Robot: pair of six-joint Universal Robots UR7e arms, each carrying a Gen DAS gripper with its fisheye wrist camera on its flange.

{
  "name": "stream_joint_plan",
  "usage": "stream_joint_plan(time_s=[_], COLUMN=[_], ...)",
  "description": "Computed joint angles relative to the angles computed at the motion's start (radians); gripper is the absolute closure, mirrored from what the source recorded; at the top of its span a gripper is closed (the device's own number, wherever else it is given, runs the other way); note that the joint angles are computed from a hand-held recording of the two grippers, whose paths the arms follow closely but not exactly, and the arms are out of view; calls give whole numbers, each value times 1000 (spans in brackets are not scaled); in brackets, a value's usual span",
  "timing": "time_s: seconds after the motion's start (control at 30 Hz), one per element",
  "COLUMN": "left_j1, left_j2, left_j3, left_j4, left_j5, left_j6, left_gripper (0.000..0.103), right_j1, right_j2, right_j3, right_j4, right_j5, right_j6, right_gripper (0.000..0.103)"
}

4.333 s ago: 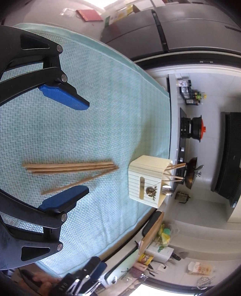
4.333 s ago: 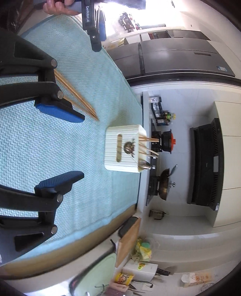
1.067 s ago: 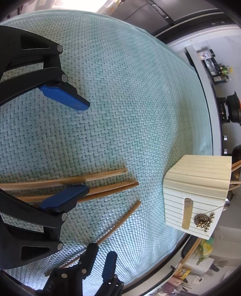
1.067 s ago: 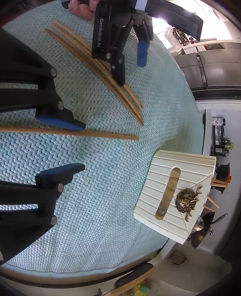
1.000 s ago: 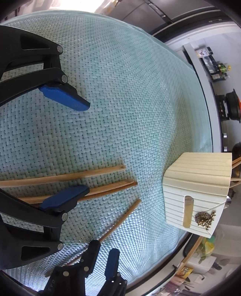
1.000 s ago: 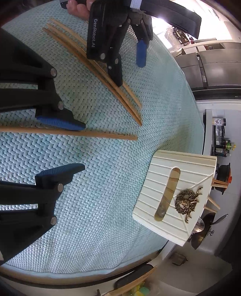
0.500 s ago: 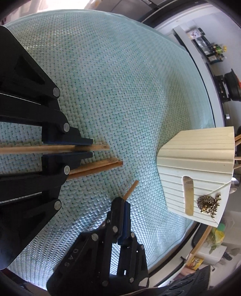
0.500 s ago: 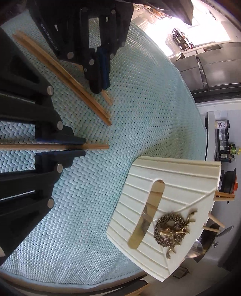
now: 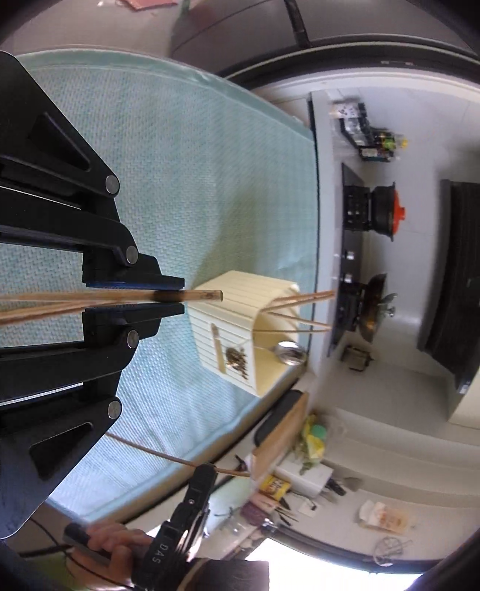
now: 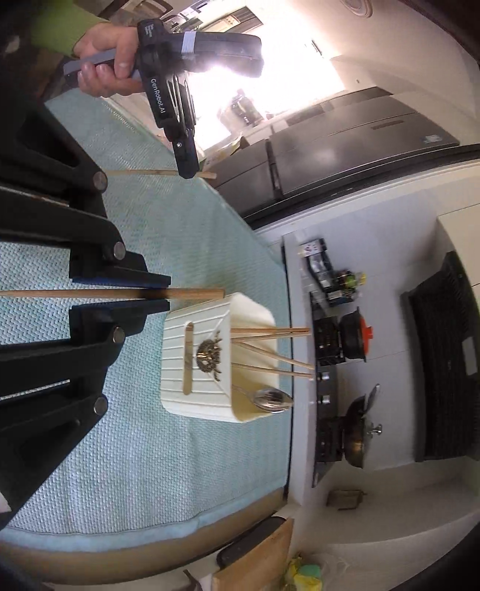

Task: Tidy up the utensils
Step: 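Lift both chopsticks over the cream holder and release them inside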

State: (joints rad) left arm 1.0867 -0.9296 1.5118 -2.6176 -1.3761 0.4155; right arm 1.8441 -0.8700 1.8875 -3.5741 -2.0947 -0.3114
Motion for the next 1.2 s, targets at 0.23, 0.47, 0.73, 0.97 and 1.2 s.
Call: stream_joint_plan(time_s=[0.23, 0.47, 0.73, 0.97, 1.2], left_j1=[-10, -39, -84, -94, -78], left_j2=[-28, 31, 217, 429, 567], left_j3=[-16, -138, -444, -732, -885], left_j4=[-64, -69, -31, 66, 216], left_j5=[-102, -138, -120, -56, 20], left_j6=[-24, -50, -58, -65, -64], left_gripper=[99, 99, 99, 99, 99], right_j1=[58, 64, 49, 2, -76], right_j2=[-2, 21, 73, 162, 216], right_j3=[-2, -105, -350, -555, -643], right_j4=[-186, -216, -149, -58, 171], right_j5=[-8, -20, -4, 23, -13], right_j6=[-96, -172, -276, -337, -245], right_gripper=[97, 97, 97, 97, 97])
